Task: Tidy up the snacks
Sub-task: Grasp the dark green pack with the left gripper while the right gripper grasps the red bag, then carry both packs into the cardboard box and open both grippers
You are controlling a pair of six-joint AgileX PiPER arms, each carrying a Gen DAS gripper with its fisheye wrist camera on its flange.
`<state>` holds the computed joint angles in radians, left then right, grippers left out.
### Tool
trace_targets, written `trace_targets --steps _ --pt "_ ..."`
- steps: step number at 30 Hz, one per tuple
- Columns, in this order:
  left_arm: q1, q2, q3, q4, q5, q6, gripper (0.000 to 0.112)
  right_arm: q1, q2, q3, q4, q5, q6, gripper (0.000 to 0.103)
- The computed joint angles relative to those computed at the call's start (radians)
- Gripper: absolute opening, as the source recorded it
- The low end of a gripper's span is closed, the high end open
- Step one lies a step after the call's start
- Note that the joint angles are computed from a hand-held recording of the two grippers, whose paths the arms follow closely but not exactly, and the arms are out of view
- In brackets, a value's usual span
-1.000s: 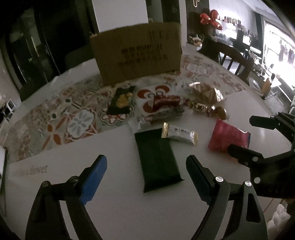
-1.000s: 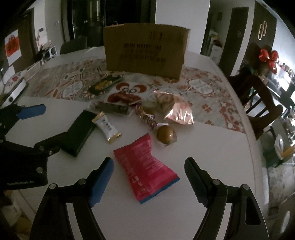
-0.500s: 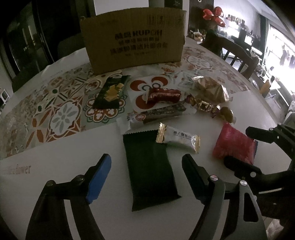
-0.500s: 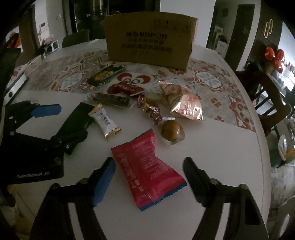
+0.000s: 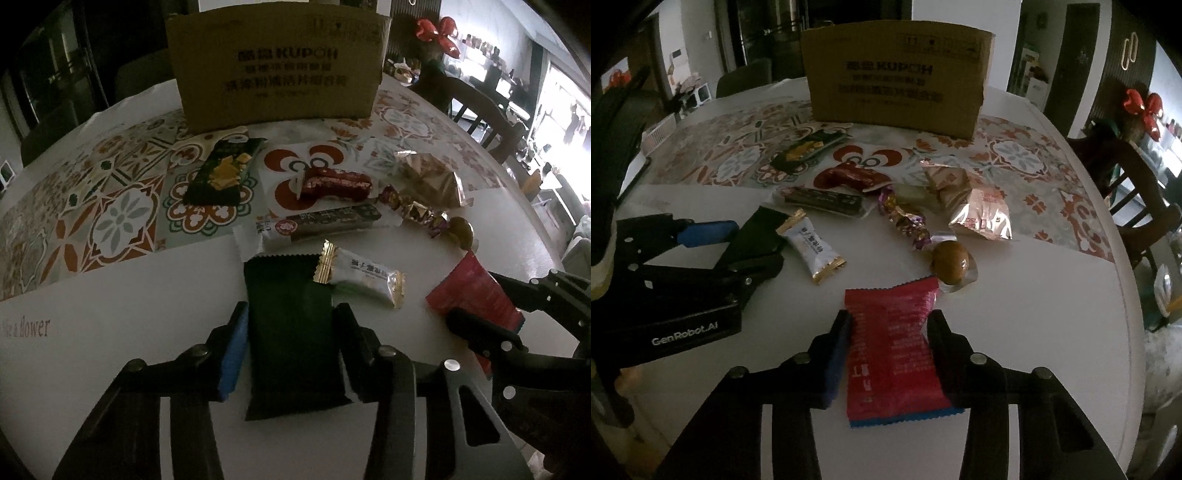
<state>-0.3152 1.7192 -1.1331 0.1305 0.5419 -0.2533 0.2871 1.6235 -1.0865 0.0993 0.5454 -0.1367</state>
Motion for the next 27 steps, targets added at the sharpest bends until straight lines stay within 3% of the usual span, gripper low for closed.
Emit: trace_targets --steps 9,27 --pt "0.017 -0.043 0.026 -0.065 0.018 0.048 0.045 -0.003 -0.023 0.010 0.059 -0.002 0.019 0.040" --pt "0.008 -0.201 0.102 0.047 -0.008 -0.060 0.045 0.038 -0.120 0.034 0.032 -0.049 0.097 0.040"
